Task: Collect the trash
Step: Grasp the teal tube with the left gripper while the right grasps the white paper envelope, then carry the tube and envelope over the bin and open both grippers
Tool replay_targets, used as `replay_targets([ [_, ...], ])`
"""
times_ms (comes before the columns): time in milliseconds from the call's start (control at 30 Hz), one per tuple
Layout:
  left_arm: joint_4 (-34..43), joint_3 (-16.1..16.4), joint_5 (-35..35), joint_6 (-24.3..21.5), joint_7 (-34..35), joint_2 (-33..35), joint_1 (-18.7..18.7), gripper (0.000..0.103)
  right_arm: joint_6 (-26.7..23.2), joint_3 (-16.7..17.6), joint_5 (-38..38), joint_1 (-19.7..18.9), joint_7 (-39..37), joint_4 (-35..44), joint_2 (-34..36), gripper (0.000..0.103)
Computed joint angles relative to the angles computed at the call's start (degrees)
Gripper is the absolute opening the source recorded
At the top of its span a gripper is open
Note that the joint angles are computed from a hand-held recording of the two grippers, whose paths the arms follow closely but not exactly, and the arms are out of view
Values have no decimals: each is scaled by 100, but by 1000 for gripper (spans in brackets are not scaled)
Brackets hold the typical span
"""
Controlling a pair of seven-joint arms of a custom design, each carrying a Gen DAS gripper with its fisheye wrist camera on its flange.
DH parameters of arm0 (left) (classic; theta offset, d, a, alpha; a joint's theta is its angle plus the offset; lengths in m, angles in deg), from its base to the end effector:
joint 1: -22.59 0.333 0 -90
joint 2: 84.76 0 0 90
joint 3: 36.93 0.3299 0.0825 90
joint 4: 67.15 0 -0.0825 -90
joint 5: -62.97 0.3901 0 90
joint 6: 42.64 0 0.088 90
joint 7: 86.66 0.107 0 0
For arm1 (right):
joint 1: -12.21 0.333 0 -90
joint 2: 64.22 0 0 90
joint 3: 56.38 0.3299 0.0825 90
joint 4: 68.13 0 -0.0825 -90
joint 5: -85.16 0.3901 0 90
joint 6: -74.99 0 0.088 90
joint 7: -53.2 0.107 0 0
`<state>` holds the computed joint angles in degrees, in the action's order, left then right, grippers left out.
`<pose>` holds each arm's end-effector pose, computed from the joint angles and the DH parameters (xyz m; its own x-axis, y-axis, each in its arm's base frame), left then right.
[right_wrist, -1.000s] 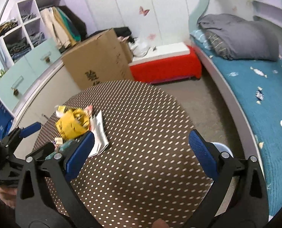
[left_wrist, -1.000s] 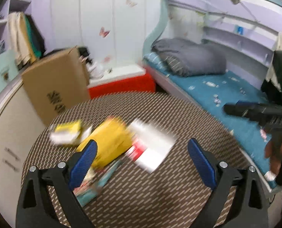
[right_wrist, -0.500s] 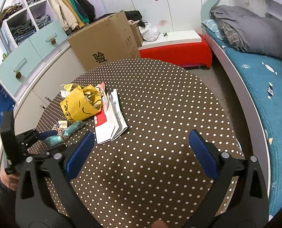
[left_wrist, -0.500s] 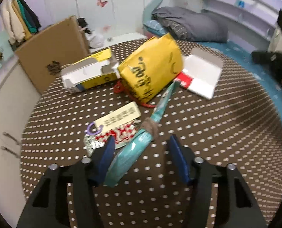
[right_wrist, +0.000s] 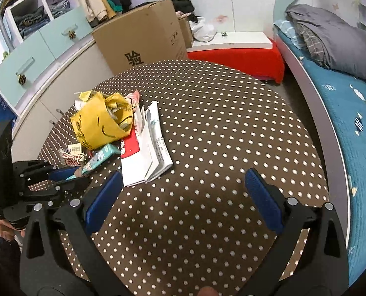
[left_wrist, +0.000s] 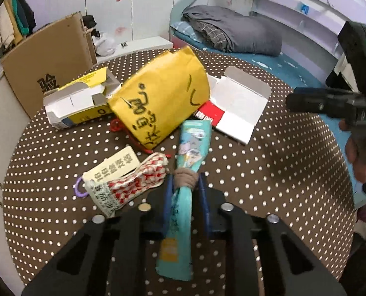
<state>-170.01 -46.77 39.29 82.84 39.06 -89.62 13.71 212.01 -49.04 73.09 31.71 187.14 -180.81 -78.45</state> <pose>0.5436 -0.2039 0.6438 -0.7260 -0.6842 0.0696 -0.5954 0.5746 -0.5616 0.4727 0.2466 0.6676 -0.0976 -0.9643 -0.2460 -0.7682 0.2301 -0.5974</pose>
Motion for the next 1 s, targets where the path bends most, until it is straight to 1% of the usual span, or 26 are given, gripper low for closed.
replay_targets([
  [100,-28,-20,-92,1,-85,-11,-31,18,39,-16,10,37,-267,263,334,97],
  [233,-368,1,-211,105,-296,-297,-47,18,183,-58,157,84,-609,561,743,95],
  [267,-450,14,-279,140,-426,-367,-42,18,194,-54,134,89,-691,655,866,83],
  [300,-506,23,-310,170,-492,-412,-43,18,161,-58,156,98,-778,731,952,60],
  [333,-588,38,-369,225,-607,-484,-36,18,119,43,-53,21,-734,791,998,52],
  [367,-638,55,-432,254,-684,-530,-37,18,211,-57,140,112,-889,775,1003,32],
  [400,-695,80,-513,269,-743,-586,-37,18,287,-95,454,127,-1033,731,965,29],
  [433,-713,98,-567,282,-795,-608,-37,18,345,-93,493,129,-1038,669,900,22],
  [467,-752,111,-625,313,-839,-649,-40,18,349,-76,412,125,-1003,615,823,19],
  [567,-805,145,-760,353,-836,-730,-65,18,426,-82,401,100,-904,276,430,14],
  [667,-863,140,-898,366,-704,-834,-147,18,436,-94,331,42,-753,-32,55,11],
  [800,-815,78,-932,339,-727,-806,-240,18,413,-120,296,-52,-580,-432,-389,10],
  [1000,-579,-1,-1025,471,-826,-654,-376,18,623,-140,212,-224,-227,-928,-979,10],
])
